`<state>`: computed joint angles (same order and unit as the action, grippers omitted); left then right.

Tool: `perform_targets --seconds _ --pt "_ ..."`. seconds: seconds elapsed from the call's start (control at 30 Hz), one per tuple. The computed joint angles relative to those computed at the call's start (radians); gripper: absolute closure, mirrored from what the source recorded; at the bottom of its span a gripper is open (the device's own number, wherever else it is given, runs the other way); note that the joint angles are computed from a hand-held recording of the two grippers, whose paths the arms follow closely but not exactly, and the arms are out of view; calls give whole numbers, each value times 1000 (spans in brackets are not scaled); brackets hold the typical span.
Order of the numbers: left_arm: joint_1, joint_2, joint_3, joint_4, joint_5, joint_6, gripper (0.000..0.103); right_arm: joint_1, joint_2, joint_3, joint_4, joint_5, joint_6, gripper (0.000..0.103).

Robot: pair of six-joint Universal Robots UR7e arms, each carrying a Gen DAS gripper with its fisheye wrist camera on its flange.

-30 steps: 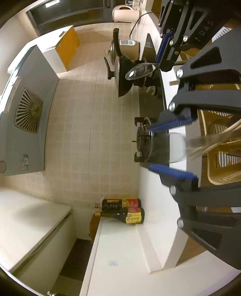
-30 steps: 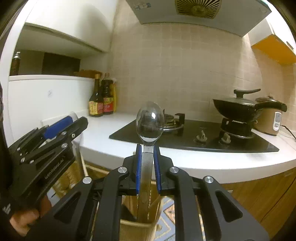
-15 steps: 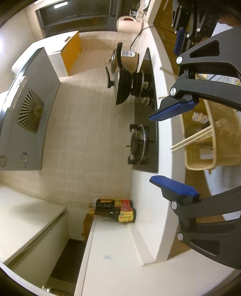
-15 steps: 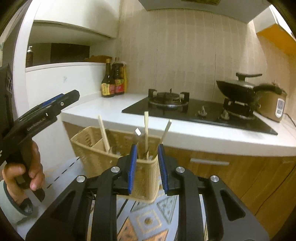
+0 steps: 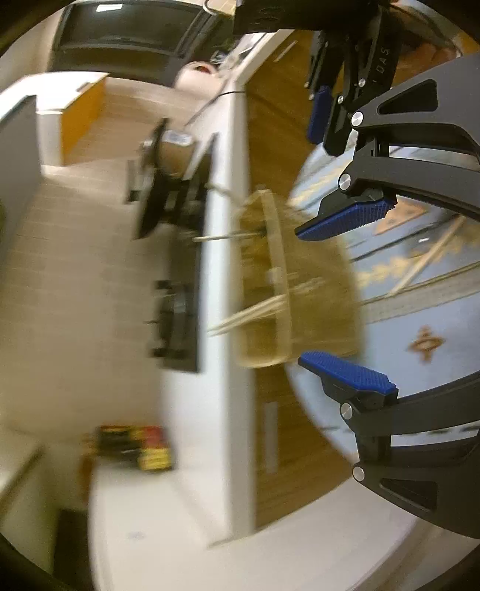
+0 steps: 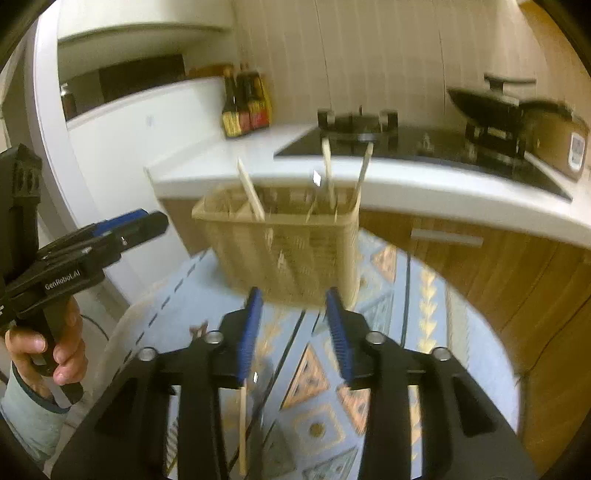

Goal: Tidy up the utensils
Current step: 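Lower both open tools back toward the cloth, then grasp a clear spoon with the right tool while the left tool grasps a wooden chopstick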

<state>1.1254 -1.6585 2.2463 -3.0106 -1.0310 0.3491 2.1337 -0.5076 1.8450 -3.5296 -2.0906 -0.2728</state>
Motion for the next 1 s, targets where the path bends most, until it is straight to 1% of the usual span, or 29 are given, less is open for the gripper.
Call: perform_targets --seconds 0.03,0.1,0.13,0.27,0.3,0.37,0.4,0.43,0.57,0.63,0.7,0.77,0.83,0.9,1.0 --pt "16 -5 -8 79 -9 -37 42 -1 3 11 8 -1 10 50" --pt "46 -2 -20 167 -27 -82 42 0 12 24 3 -1 9 50" --pt "57 2 -24 189 -32 -98 42 2 17 29 17 -2 11 50" --pt "138 37 -57 284 -98 -199 44 6 35 34 85 -27 56 50" --pt "154 46 -65 297 -110 -216 44 5 39 35 98 -29 65 51" --pt "185 74 -84 316 -133 -238 44 1 56 32 121 -42 84 57" --pt "195 88 -91 322 -139 -245 44 0 61 29 132 -51 91 65" --pt "204 101 -96 321 -140 -251 44 -6 70 24 154 -56 104 70" --pt "223 156 -99 284 -127 -253 45 -29 101 7 198 -57 128 71" --pt "227 179 -98 256 -119 -248 47 -35 115 3 201 -57 124 75" --pt "227 195 -96 235 -106 -241 52 -36 128 -7 199 -64 115 77" --pt "216 202 -80 193 -81 -227 53 -37 144 -18 190 -81 105 79" --pt "207 208 -69 165 -58 -212 53 -41 154 -23 185 -75 93 80" --pt "198 213 -59 141 -41 -206 53 -36 170 -30 168 -88 75 80" --pt "181 223 -43 104 -12 -197 53 -14 207 -47 124 -149 22 81"
